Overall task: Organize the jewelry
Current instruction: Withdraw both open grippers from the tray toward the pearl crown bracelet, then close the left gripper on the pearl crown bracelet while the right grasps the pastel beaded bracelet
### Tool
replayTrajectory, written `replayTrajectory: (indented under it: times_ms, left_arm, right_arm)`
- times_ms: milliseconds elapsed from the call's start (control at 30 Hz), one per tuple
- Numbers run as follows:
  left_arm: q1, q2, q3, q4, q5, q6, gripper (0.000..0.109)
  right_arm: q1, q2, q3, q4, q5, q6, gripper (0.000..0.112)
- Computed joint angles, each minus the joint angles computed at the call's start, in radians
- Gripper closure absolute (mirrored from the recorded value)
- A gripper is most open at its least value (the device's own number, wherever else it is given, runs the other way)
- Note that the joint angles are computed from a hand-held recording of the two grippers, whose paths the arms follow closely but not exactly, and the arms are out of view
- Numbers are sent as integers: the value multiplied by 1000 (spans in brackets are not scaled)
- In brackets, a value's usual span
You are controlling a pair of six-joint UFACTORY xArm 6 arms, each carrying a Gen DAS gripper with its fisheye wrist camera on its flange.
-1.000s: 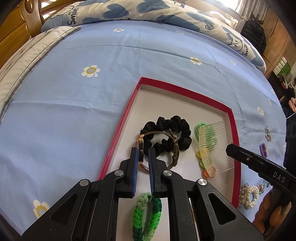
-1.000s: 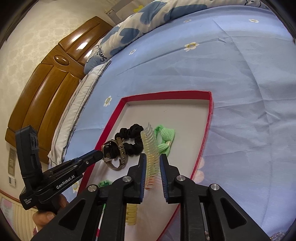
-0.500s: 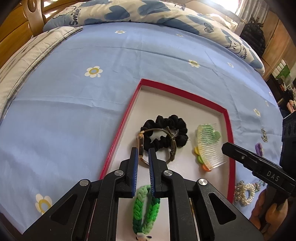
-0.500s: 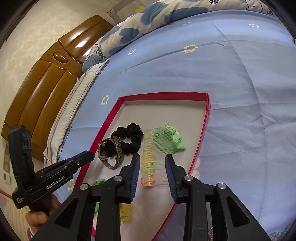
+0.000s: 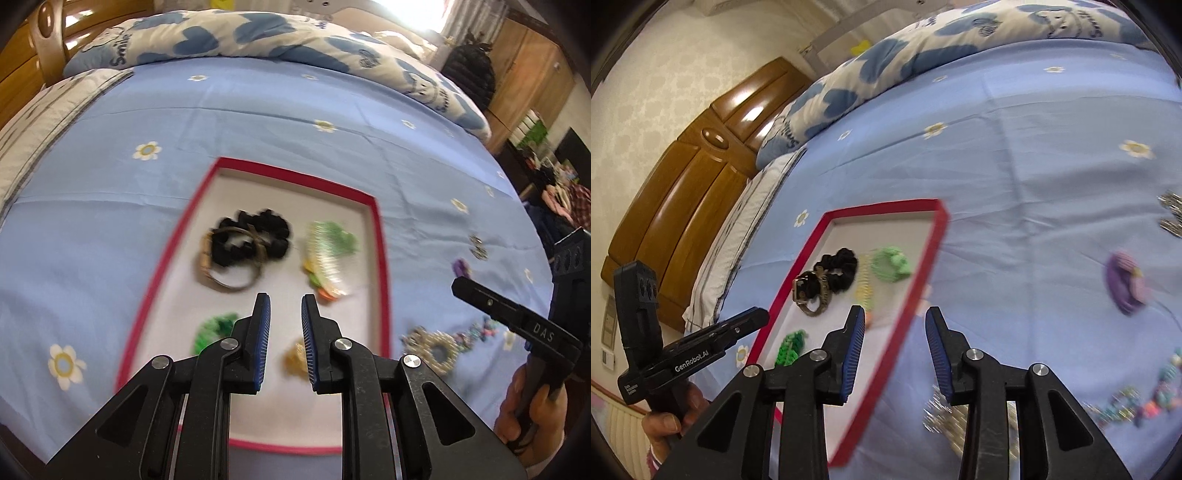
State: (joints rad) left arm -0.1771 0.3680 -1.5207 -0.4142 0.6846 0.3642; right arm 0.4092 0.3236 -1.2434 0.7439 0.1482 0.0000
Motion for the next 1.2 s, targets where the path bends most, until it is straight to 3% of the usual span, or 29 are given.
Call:
replayTrajectory:
  times_ms: [100, 233, 533, 667, 1033, 1200]
  left_arm:
    - [-23, -42, 47, -24, 1, 27, 93]
    - [-59, -89, 106, -50, 0, 59, 89]
    - [-142, -135, 189, -50, 15, 93, 89]
    - [-170, -150, 223, -54, 28, 104, 89]
    - [-241, -115, 207, -65, 56, 175, 89]
    - [-252, -74, 157, -54, 72, 190, 87]
  right_arm:
    - [-5, -76, 100, -46, -43, 48, 75]
    - [-21, -174, 237, -216, -97, 207, 72]
    - [-131, -391, 526, -818, -145, 783, 71]
    - [-182, -463, 609, -1021, -141, 983, 71]
    - [-271, -574, 715, -1368, -64, 1304, 71]
    - [-306, -586, 740, -1349, -74, 1282, 71]
